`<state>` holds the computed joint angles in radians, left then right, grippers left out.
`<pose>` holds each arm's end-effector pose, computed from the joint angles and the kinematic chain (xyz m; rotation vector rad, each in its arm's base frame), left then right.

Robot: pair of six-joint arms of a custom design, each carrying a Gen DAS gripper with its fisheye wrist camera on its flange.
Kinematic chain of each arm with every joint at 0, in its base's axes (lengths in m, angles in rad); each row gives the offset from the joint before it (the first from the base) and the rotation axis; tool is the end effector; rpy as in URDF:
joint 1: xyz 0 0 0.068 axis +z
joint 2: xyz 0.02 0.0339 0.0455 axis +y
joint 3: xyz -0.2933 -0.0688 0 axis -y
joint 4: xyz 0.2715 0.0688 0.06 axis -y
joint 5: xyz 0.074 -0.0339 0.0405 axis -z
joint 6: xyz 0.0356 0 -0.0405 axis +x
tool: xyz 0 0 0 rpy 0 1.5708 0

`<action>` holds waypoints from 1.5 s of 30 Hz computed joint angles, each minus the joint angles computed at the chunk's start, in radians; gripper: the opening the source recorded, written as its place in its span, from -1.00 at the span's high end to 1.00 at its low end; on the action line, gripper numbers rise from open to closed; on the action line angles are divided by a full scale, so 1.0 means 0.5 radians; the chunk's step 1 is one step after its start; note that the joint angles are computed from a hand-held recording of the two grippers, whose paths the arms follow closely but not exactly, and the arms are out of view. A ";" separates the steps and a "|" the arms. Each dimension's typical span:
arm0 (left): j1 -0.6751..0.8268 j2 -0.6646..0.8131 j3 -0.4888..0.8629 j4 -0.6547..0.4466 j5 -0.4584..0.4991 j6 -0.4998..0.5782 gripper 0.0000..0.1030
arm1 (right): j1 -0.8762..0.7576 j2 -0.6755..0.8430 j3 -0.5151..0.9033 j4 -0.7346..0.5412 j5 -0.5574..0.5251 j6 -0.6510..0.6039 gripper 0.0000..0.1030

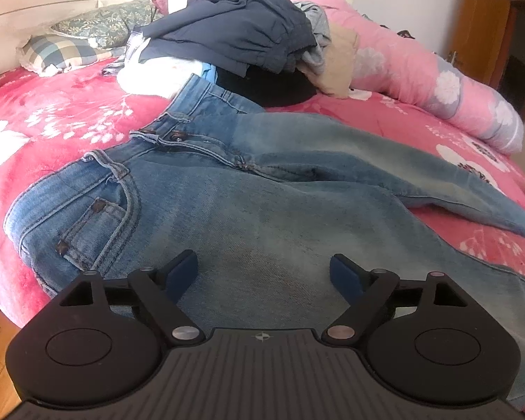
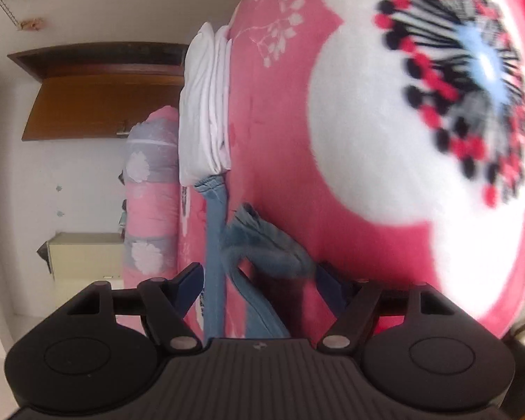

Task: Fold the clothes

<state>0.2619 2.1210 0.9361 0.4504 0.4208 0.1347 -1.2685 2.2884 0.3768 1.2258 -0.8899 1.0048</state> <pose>0.3999 0.0922 0.0632 0.0696 2.2419 -0.2721 0.1018 -0.2336 -0.0025 1.6497 1.2708 0.8336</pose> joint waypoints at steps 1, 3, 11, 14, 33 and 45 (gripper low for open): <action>-0.010 -0.003 0.000 -0.002 -0.020 -0.004 -0.69 | 0.002 -0.058 0.013 -0.071 0.044 -0.058 0.39; -0.029 -0.009 0.002 -0.010 -0.055 -0.012 -0.71 | 0.062 -0.151 0.031 -0.094 0.140 -0.149 0.58; -0.039 -0.034 0.013 -0.069 -0.094 -0.065 -0.72 | 0.638 -0.674 0.002 -0.422 0.816 -1.000 0.61; -0.038 -0.043 0.002 -0.069 -0.104 -0.064 -0.72 | 0.669 -0.688 0.055 -0.668 0.930 -0.956 0.47; -0.063 -0.126 -0.082 -0.072 -0.361 -0.038 -0.72 | -0.330 -0.177 -0.222 0.161 0.006 -0.735 0.70; 0.034 -0.106 -0.064 -0.095 -0.373 -0.060 -0.72 | -0.552 -0.016 -0.102 -0.129 -0.199 -0.899 0.70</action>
